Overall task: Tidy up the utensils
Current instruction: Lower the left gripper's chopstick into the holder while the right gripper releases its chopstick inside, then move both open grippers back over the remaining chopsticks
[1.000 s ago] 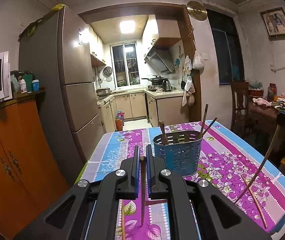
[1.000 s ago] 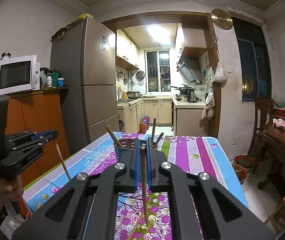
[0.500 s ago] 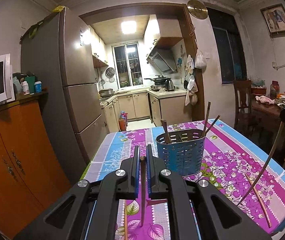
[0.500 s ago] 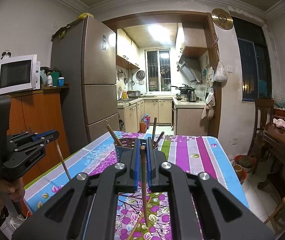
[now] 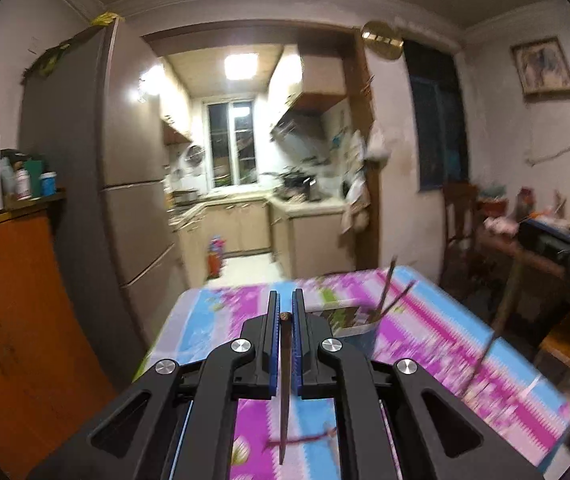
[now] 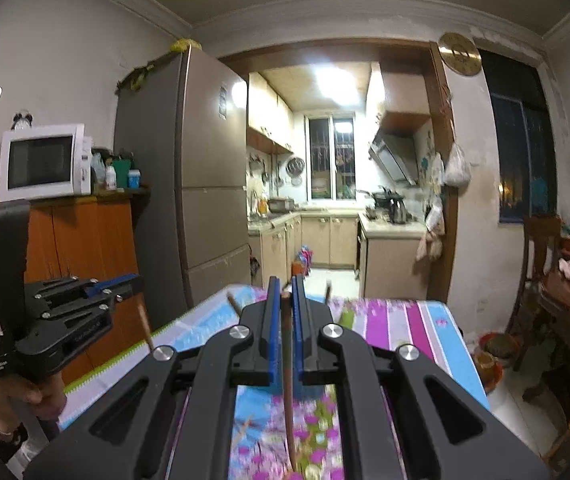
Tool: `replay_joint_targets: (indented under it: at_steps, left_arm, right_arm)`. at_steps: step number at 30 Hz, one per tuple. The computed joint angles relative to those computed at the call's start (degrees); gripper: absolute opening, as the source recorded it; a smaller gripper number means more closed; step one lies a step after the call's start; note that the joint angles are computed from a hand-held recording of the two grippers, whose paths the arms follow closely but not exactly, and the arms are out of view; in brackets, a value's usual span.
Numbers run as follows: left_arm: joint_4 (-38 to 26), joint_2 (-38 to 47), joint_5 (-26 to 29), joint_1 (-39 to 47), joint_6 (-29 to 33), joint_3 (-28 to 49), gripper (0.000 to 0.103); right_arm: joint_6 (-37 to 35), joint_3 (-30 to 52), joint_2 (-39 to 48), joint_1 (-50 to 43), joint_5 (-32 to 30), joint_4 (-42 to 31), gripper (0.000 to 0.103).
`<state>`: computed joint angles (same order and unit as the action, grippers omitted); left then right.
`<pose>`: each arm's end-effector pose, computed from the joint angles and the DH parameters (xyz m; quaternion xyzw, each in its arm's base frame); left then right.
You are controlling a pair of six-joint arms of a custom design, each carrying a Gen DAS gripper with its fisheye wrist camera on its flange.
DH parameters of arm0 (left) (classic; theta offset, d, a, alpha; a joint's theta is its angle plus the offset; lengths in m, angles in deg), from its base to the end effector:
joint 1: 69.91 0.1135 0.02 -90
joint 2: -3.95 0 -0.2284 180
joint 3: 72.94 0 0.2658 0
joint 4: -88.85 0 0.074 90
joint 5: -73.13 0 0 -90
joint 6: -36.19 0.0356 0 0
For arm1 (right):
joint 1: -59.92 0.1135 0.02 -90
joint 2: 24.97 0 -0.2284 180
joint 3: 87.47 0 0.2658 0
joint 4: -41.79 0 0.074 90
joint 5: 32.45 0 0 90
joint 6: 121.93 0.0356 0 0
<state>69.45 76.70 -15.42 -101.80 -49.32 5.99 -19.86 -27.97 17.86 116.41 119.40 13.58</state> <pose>0.2739 -0.1715 0.3352 0.2521 0.7421 -0.1567 0.6009 0.1344 0.1462 0.3269 0.0497 0.7381 -0.0234 0.6725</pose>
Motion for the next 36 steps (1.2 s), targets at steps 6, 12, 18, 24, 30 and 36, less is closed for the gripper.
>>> replay_joint_targets:
  at_steps: [6, 12, 18, 24, 30, 36]
  left_arm:
    - [-4.4, 12.4, 6.9, 0.4, -5.2, 20.5, 0.007]
    - [-2.3, 23.4, 5.6, -1.4, -7.3, 35.2, 0.007]
    - [2.5, 34.3, 2.2, -2.6, -7.6, 45.2, 0.007]
    - [2.7, 44.2, 1.8, -2.1, -9.3, 52.2, 0.007]
    - [2.2, 49.2, 2.4, -1.2, -8.8, 51.8, 0.007]
    - [4.3, 48.8, 2.4, -0.8, -8.6, 46.7, 0.007]
  right_arm:
    - [-6.9, 7.8, 5.7, -11.6, -11.9, 7.5, 0.005]
    - [-8.8, 12.9, 11.7, -21.0, -20.4, 12.6, 0.005]
    - [-6.2, 14.3, 18.2, -30.0, -27.6, 17.2, 0.005]
    - [-1.2, 13.3, 24.7, -35.6, -31.9, 21.0, 0.005]
    - [1.6, 10.6, 30.9, -37.1, -33.0, 24.5, 0.005]
    - [2.3, 8.3, 33.7, -35.6, -32.0, 26.0, 0.007]
